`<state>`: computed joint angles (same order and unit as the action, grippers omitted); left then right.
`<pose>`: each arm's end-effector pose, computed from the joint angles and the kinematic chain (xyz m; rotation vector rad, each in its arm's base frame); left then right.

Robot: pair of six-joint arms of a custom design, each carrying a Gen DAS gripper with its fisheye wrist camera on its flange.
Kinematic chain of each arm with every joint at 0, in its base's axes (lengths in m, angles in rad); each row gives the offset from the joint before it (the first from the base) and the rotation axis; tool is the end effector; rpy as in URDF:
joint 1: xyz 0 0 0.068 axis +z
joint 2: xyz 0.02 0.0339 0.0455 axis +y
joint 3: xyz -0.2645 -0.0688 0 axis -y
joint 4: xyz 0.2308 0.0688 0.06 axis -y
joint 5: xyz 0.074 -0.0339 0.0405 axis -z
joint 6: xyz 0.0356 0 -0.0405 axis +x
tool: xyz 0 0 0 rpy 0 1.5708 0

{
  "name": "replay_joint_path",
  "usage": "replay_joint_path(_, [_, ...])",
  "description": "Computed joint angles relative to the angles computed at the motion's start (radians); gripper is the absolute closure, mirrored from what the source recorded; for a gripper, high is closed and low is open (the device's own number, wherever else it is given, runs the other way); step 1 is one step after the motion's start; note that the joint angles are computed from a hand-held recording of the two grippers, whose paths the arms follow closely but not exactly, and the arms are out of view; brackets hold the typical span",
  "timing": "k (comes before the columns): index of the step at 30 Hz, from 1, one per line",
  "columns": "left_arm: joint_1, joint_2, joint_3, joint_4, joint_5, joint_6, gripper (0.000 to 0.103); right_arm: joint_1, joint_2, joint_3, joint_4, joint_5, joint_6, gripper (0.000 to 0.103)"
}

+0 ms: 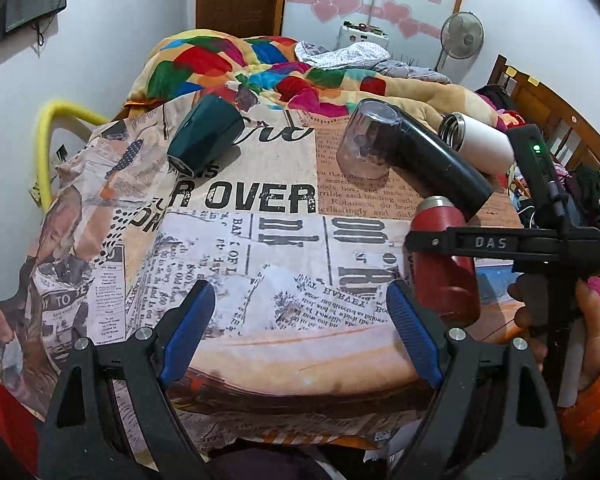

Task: Flip cup upright
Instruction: 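Lift and rotate the red thermos with the right gripper, opening facing up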

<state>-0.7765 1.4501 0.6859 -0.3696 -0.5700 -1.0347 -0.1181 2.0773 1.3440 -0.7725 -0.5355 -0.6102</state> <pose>0.1849 -0.1547 0.1655 -0.4702 2.3927 0.0149 0.3663 -0.0252 0.1305 -0.7090 2.7202 0.6880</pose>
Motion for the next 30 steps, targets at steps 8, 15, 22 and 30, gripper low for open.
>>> replay_joint_path(8, [-0.014,0.034,0.06,-0.035,-0.02,0.019,0.016,-0.021,-0.078,-0.039,-0.011,-0.034,-0.108,0.044])
replay_joint_path(15, [-0.022,0.047,0.111,-0.073,-0.037,0.023,0.015,-0.066,-0.202,-0.075,-0.011,-0.08,-0.215,0.044])
replay_joint_path(22, [-0.026,0.047,0.132,-0.094,-0.05,0.013,0.015,-0.046,-0.278,-0.094,0.061,-0.109,-0.19,0.044])
replay_joint_path(30, [-0.013,0.052,0.135,-0.087,-0.046,0.021,0.015,-0.034,-0.275,-0.109,0.11,-0.076,-0.195,0.044])
